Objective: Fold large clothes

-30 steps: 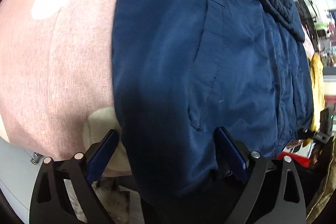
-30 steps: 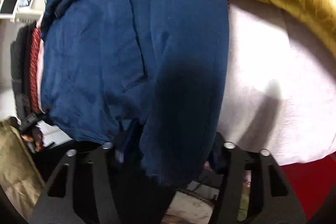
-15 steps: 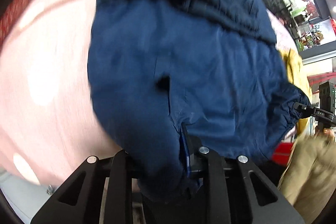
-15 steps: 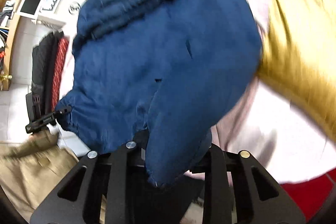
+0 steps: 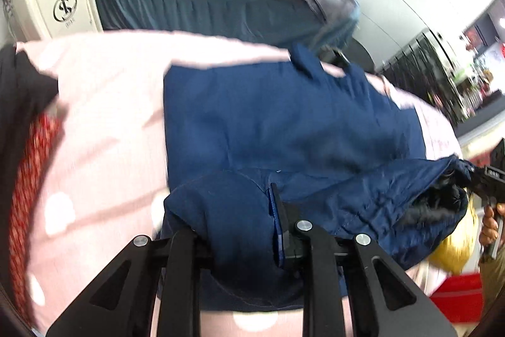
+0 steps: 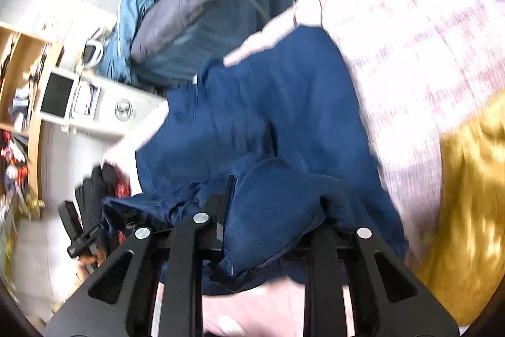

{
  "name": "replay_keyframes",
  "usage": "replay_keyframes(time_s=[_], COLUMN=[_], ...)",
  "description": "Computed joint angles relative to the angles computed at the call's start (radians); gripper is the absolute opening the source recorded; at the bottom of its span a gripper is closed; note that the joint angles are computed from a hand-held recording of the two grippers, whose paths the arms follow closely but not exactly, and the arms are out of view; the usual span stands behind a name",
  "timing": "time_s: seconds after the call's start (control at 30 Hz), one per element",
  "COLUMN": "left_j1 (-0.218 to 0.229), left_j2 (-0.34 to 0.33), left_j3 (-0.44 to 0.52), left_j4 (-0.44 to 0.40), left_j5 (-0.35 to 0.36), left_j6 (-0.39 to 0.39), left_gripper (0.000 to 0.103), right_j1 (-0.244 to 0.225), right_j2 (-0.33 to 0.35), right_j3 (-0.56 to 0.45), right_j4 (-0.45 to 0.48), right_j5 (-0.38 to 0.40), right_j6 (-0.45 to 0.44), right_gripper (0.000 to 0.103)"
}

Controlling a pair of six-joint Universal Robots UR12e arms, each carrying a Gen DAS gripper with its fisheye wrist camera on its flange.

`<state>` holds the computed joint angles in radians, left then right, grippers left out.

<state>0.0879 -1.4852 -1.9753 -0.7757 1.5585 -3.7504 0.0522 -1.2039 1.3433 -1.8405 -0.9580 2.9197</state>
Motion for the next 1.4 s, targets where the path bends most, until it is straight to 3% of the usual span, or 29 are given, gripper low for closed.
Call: replay_keyframes(time_s=[0.27, 0.4, 0.57, 0.7, 0.77, 0.87, 0.93, 1.0, 1.07, 1.13, 1.17, 1.2, 1.27, 1.33, 1.4], left_j1=[0.071, 0.104, 0.137, 0.197, 0.24, 0.323, 0.35, 0.352, 0.329, 0.32, 0.327, 0.33, 0.317, 0.274, 0.23], left_j2=[-0.124, -0.163, -0.197, -0.18, -0.16, -0.127, -0.105, -0.07, -0.028, 0.014, 0.029, 0.037, 0.044, 0.039, 0.028], left_j3=[0.132, 0.137, 0.118, 0.053, 0.012, -0.075, -0.095, -0.084, -0.058, -0.075, -0.087, -0.094, -0.09, -0.061, -0.054], left_j4=[-0.011, -0.009, 0.0, 0.098, 0.172, 0.377, 0.41, 0.325, 0.221, 0.25, 0.26, 0.264, 0.225, 0.135, 0.102], left_j5=[0.008, -0.044, -0.127, -0.292, -0.409, -0.61, -0.652, -0.611, -0.45, -0.323, -0.322, -0.332, -0.325, -0.262, -0.212], left_j6=[0.024, -0.003, -0.031, -0.114, -0.169, -0.327, -0.356, -0.278, -0.195, -0.204, -0.229, -0.241, -0.215, -0.121, -0.057], left_gripper=[0.021, 0.021, 0.025, 0.03, 0.037, 0.046, 0.048, 0.052, 0.084, 0.086, 0.086, 0.086, 0.087, 0.089, 0.09], right_j1=[0.058, 0.077, 0.088, 0.08, 0.067, 0.048, 0.036, 0.022, 0.005, -0.003, -0.003, 0.0, 0.015, 0.031, 0.045], right_j2=[0.164, 0.255, 0.32, 0.345, 0.354, 0.367, 0.372, 0.37, 0.356, 0.346, 0.341, 0.333, 0.308, 0.279, 0.235], right_j3=[-0.233, -0.343, -0.395, -0.397, -0.388, -0.39, -0.387, -0.365, -0.312, -0.299, -0.311, -0.335, -0.375, -0.373, -0.327], right_j4=[-0.018, 0.034, 0.063, 0.06, 0.054, 0.074, 0.089, 0.067, -0.038, -0.048, -0.005, 0.054, 0.095, 0.073, -0.007], right_j5=[0.026, 0.008, -0.02, 0.016, 0.083, 0.177, 0.249, 0.346, 0.482, 0.544, 0.531, 0.476, 0.285, 0.148, 0.021], right_j6=[0.124, 0.183, 0.241, 0.312, 0.37, 0.435, 0.479, 0.554, 0.668, 0.681, 0.632, 0.545, 0.369, 0.253, 0.17], right_gripper=[0.022, 0.022, 0.022, 0.024, 0.031, 0.036, 0.042, 0.055, 0.076, 0.077, 0.077, 0.077, 0.077, 0.077, 0.077])
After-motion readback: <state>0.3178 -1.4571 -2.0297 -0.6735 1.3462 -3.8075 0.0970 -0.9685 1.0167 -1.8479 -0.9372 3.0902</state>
